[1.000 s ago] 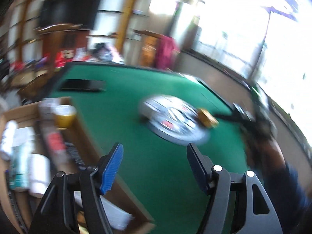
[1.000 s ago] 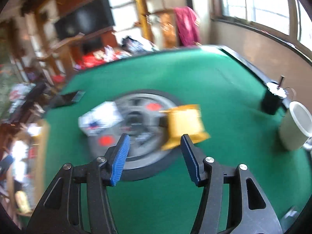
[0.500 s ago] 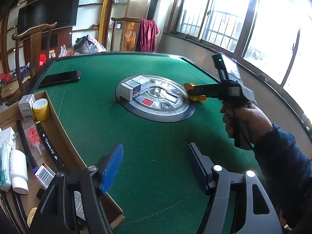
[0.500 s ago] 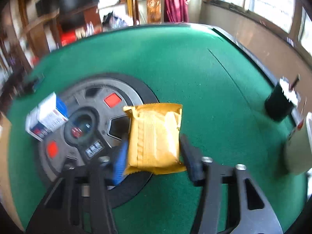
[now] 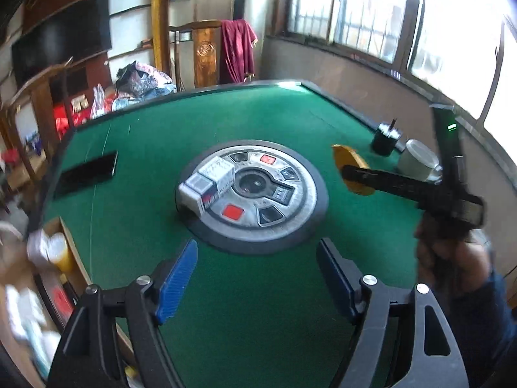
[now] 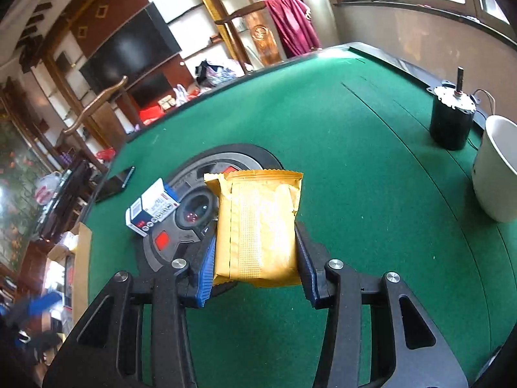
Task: Organize objects
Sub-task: 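Grasp the white-and-blue medicine box with left tool while right tool holds the snack packet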
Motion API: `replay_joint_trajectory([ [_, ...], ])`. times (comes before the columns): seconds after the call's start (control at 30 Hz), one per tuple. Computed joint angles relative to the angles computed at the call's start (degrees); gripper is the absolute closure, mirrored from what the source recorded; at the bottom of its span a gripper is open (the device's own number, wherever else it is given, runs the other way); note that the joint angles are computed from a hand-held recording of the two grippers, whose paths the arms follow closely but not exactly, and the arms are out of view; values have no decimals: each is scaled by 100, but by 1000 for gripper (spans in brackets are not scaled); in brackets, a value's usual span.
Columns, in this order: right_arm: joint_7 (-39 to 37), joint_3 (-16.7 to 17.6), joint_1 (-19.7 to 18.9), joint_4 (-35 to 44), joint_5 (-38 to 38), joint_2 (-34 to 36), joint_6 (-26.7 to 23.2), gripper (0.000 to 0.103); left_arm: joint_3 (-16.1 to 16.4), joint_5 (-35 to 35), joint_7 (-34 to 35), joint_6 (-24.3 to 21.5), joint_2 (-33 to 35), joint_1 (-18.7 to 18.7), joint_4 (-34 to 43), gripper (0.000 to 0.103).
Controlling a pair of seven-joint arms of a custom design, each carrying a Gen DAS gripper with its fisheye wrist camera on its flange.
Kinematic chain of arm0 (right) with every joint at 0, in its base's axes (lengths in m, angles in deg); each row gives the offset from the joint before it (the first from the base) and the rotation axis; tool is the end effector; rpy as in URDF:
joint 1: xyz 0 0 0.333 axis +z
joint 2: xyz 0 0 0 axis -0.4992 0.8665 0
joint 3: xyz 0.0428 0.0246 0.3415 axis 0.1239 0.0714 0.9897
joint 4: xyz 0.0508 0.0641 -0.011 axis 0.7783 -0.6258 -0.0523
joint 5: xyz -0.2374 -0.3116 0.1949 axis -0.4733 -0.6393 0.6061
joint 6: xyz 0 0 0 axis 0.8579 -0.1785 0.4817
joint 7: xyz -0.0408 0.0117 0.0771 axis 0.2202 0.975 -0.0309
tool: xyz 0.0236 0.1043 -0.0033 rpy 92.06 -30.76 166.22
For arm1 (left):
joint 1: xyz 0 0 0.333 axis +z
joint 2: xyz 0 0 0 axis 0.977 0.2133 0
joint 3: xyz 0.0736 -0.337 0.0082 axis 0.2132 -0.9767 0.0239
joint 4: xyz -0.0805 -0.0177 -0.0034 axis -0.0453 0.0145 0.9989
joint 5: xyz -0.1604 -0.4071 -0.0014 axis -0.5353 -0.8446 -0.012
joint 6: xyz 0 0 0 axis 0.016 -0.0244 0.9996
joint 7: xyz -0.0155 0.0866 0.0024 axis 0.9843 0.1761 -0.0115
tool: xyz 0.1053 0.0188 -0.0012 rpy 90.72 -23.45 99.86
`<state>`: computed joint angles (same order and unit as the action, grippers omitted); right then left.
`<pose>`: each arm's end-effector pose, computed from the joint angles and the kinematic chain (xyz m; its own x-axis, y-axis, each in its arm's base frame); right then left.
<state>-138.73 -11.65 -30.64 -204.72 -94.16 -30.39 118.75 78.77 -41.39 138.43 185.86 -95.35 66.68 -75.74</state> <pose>0.4678 0.1164 0.4734 -0.5542 -0.7418 -0.3776 -0.4099 0.6380 -0.6519 0.5560 -0.2080 0.5278 -0.8849 -0.4658 0.0084 -0.3479 0.6486 -0.6769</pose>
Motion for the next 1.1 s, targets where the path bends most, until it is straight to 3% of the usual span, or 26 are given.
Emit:
replay_joint_trajectory([
  [0.07,100,21,-48,-65,-57,-101,68,60,-192,412,-92,670,281,-88,161,27],
  [0.17,93,-8,-106,-105,-34,-155,212,60,-355,1574,-537,1142,922,-175,633,27],
  [0.27,106,15,-207,-91,-57,-122,382,60,-405,2285,-747,1381,1409,-226,998,27],
  [0.4,11,47,-243,-68,0,-111,443,60,-463,2555,-975,705,1873,-175,1595,27],
  [0.5,0,72,-285,-89,32,-123,547,60,-401,3071,-1449,764,2087,-300,1722,27],
  [0.67,-38,123,-325,-70,102,-113,558,60,-345,3374,-2358,627,2387,-391,2015,29],
  [0.73,-102,109,-309,-55,160,-91,573,60,-379,3357,-2615,513,2404,-357,2048,60],
  [0.77,-94,126,-319,-73,162,-104,576,60,-415,3269,-2680,377,2400,-314,2077,68],
  [0.9,-118,135,-328,-85,221,-91,592,60,-389,3401,-3139,503,2056,-338,1619,69],
  [1.1,-311,121,-289,-55,301,-36,657,60,-425,2795,-3149,531,1089,-126,426,69],
])
